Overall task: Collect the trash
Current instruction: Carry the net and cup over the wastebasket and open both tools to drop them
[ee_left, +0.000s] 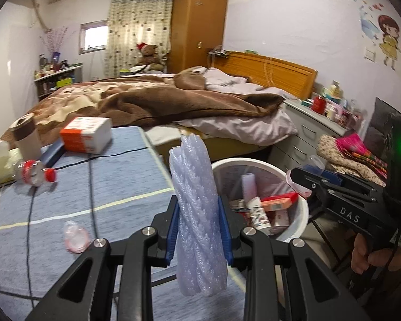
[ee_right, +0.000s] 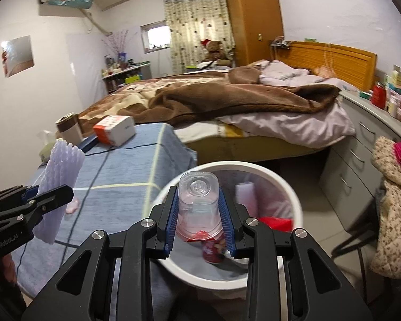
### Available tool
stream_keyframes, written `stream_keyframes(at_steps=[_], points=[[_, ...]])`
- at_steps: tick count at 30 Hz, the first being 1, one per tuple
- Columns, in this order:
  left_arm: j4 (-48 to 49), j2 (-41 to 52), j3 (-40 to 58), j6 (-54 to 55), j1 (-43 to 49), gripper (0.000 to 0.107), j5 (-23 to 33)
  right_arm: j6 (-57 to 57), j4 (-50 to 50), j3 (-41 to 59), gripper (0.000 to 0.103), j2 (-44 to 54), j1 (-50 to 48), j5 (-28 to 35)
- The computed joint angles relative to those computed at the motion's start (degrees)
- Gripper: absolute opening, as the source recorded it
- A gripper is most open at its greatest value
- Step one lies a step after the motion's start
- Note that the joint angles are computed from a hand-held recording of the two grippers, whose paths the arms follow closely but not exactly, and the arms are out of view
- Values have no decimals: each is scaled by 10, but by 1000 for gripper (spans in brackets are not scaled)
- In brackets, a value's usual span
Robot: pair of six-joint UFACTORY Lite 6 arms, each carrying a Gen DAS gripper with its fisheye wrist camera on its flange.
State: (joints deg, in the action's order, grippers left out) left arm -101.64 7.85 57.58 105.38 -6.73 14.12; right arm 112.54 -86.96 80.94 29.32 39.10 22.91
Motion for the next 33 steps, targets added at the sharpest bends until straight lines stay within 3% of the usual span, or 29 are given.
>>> stream_keyframes(at_steps=[14, 22, 26, 29, 31, 33], points=[[69, 143, 123, -78, -100, 29, -36, -61, 59, -22, 31, 12, -83, -52], [259, 232, 214, -275, -114, 29, -39, -162, 149, 8, 31, 44, -111, -68], [310, 262, 248, -333, -111, 30, -26, -211, 189, 26, 31, 62, -118, -74], [347, 277, 268, -375, -107, 38, -23, -250, 219, 40, 31, 74, -122, -72], [326, 278, 268, -356, -102, 54, -16, -258, 226, 40, 31, 75, -124, -76], [297, 274, 262, -329, -99, 61, -15, -273, 242, 41, 32, 74, -125, -77]])
